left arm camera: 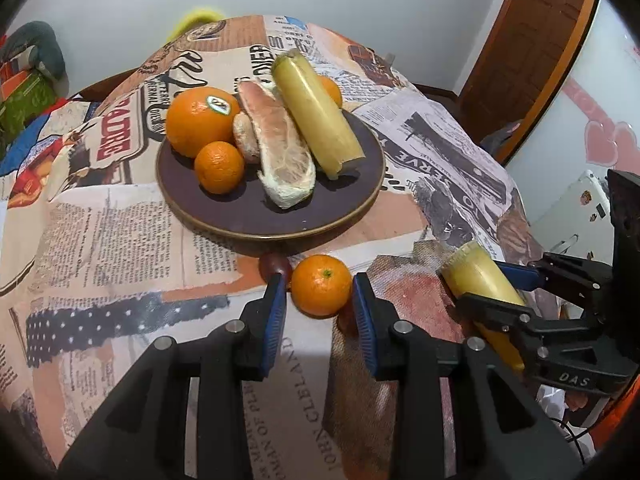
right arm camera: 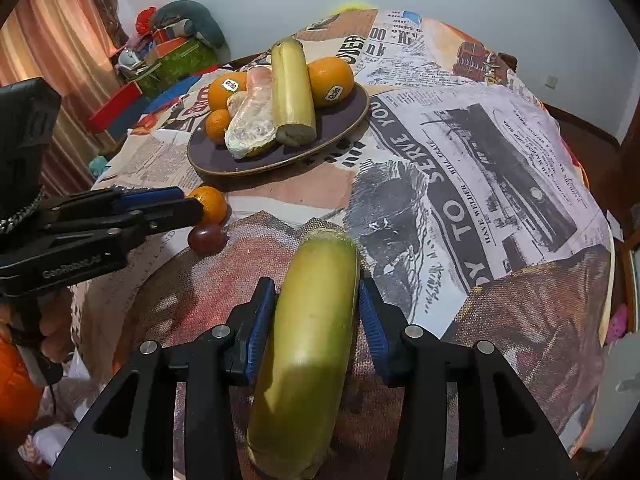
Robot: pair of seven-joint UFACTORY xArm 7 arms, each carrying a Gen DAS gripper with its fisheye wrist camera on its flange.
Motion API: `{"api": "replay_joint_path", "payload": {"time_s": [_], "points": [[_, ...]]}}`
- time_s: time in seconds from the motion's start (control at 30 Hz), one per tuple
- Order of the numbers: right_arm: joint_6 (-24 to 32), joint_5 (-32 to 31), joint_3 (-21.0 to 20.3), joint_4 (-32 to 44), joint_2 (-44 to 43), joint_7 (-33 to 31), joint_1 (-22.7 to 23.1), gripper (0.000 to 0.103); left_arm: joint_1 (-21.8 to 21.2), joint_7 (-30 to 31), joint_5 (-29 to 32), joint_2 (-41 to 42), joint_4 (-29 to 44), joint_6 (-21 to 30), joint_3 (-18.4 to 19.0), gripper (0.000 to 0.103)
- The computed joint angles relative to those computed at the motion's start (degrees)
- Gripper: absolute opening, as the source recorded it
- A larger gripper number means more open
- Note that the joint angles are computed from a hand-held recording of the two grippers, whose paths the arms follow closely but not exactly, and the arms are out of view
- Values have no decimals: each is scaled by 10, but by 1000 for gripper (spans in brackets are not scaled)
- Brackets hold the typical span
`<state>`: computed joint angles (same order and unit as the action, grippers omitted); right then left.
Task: Organize fruits
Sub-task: 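Lift the corn cob with the right tool while the left tool grips another mandarin, then place the mandarin with the left tool while the right tool lays the corn cob down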
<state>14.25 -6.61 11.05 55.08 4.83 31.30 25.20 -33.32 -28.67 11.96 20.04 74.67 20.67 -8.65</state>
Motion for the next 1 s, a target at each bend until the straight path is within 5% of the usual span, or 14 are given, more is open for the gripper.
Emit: {"api": "replay_joint_path", "payload": {"time_s": [0.2, 0.43, 0.9, 1.0], "points": [[-14, -43, -8, -8, -4, 45, 6, 39, 1, -5, -5, 21, 28, 16, 0, 34], [-42, -12, -2, -20, -18, 29, -3, 36, -6, -7, -4, 20, 28, 17, 6, 33], [-64, -232, -13, 16, -32, 226, -26, 35, 2, -53, 50, -41, -15, -27, 30, 33], [-65, -230, -18, 29, -22, 220, -26, 35, 13, -64, 56, -47, -20, -32, 29, 33]]}}
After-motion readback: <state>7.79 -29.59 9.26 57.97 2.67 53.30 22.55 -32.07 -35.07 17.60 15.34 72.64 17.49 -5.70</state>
